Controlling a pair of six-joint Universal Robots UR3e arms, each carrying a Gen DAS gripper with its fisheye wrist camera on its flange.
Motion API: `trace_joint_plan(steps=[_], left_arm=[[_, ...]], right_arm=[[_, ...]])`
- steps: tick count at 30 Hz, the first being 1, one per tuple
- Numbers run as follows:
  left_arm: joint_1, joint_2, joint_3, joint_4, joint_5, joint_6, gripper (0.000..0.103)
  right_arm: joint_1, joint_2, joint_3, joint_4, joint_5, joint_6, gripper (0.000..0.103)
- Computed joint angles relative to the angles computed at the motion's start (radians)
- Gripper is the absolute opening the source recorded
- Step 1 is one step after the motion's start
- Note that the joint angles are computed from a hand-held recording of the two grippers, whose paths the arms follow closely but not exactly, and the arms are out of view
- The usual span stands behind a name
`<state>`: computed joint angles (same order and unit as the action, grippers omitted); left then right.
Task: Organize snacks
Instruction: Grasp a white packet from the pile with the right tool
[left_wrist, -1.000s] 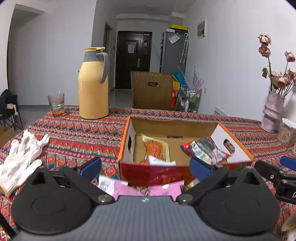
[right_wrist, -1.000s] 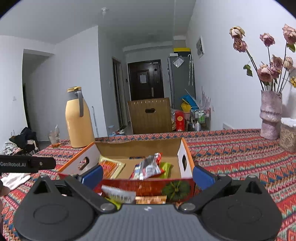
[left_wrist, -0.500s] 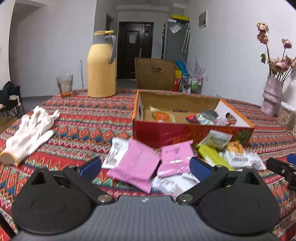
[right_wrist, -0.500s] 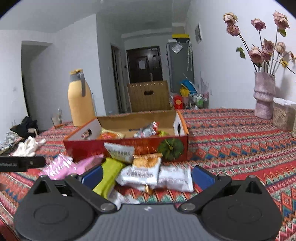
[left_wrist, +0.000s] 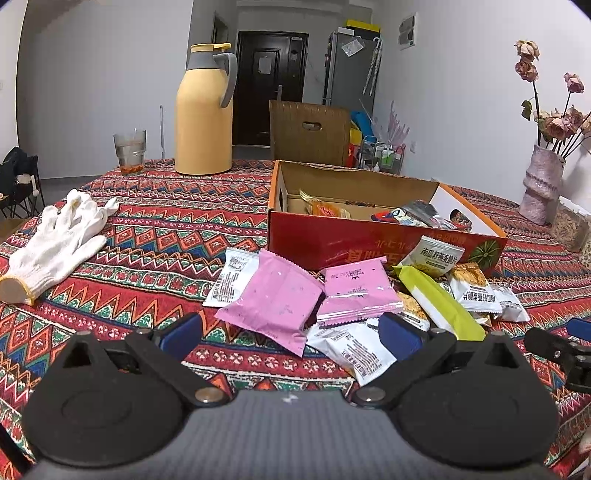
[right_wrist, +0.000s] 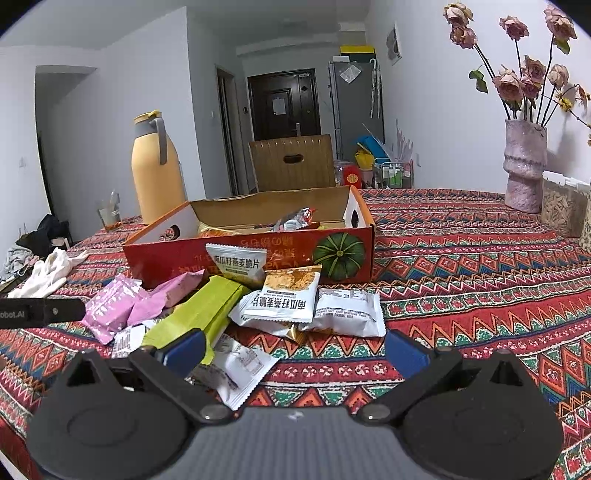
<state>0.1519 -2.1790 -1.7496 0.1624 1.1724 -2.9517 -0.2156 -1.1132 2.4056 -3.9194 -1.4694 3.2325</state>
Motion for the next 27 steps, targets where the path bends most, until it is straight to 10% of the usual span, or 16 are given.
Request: trace_joint_plan(steps=[17, 27], left_arm=[[0.024, 0.021, -0.057, -0.008, -0.029, 0.025, 0.103], [0.055, 0.025, -0.104, -0.020, -0.064, 0.061, 0.103]], right_arm=[[0.130, 0.046, -0.082, 0.110, 0.034, -0.045, 0.100], [0.203, 0.107, -0.169, 0.187, -0.011, -0.049, 0.071]])
